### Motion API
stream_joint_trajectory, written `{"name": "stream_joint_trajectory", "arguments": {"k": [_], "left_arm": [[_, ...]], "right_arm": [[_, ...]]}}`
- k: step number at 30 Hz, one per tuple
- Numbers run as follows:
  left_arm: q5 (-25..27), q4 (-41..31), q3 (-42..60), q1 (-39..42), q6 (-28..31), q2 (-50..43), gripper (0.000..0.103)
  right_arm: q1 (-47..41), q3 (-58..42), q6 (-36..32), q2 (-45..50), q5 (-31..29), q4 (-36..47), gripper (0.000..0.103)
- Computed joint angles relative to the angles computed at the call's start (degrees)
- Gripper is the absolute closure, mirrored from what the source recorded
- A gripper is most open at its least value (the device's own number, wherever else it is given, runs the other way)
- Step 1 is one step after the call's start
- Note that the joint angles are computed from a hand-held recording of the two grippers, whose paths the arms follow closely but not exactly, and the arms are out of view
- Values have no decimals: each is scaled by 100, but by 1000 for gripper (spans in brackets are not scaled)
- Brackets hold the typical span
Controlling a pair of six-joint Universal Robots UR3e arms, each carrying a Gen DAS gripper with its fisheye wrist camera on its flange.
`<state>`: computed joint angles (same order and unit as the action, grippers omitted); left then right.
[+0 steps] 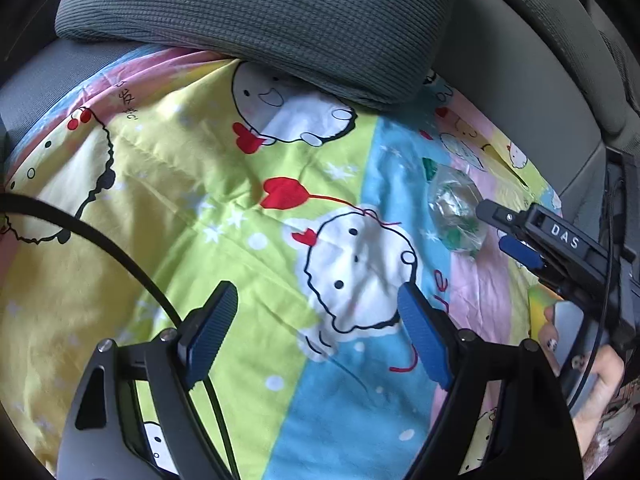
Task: Organize objects
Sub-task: 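Move the right tool to the white printed bag and grasp it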
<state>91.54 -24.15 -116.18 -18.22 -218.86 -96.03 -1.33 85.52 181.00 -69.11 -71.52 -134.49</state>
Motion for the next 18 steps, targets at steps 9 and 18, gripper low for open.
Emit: {"name": "stream_joint_trajectory", "arguments": {"k": [9,18], "left_arm": [[-300,103,-98,227,116,75,22],[-495,193,-169,304,65,84,22]], "right_arm": [[-103,-932,-168,1014,694,84,29],[104,-461,-170,670,462,-50,46]]}}
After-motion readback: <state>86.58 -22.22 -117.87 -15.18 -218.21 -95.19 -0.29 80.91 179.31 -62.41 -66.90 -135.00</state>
